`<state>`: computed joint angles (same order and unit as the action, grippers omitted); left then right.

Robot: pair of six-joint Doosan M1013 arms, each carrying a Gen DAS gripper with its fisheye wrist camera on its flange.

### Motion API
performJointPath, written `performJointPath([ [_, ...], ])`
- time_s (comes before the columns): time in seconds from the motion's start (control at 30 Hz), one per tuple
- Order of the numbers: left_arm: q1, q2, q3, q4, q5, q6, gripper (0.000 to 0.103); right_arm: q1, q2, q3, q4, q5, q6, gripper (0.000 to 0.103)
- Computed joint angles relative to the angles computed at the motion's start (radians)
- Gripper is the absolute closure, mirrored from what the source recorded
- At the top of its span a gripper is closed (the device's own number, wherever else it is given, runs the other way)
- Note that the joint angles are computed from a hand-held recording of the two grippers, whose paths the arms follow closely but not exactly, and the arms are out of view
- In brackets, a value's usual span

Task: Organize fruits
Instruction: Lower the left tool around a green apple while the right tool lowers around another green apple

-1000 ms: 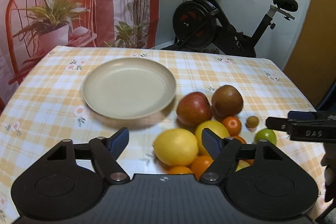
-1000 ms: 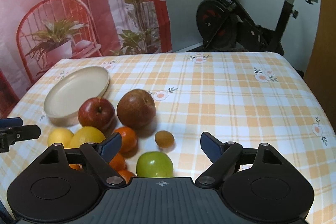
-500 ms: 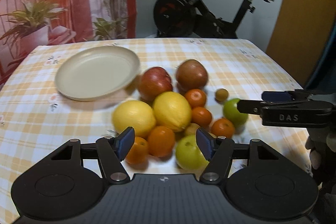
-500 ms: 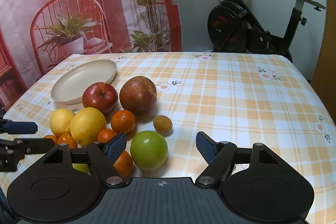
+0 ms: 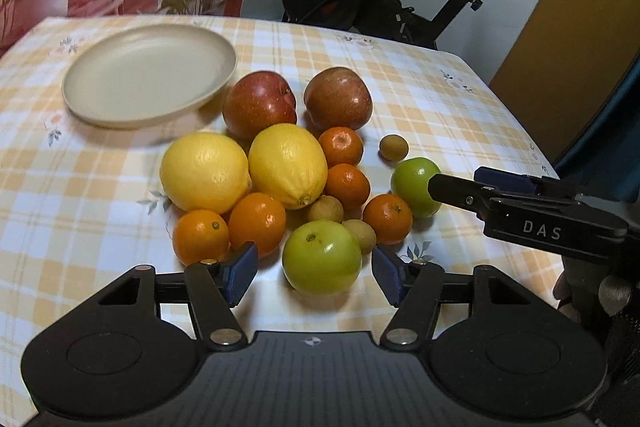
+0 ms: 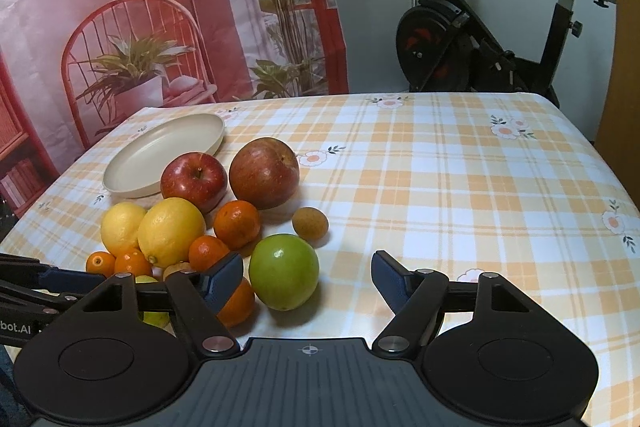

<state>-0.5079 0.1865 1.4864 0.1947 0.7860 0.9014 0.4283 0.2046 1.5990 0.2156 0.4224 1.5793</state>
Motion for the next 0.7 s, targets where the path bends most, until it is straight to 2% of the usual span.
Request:
performJointPath([
  [0.17, 0.011, 0.004, -0.005, -0.043, 0.000, -0.012, 0.038, 0.000, 0.003, -0.003, 0.002, 0.004, -0.002, 0.034],
  [0.37, 0.009, 0.011, -0.008, -0.028, 0.001, -0.010, 0.038, 0.002, 0.004, -0.004, -0.005, 0.007, 0.006, 0.034],
  [0.7, 0.012, -0.002, 0.020, -0.028, -0.050, 0.010, 0.038, 0.004, 0.006, -0.007, -0.006, 0.017, 0.006, 0.034],
])
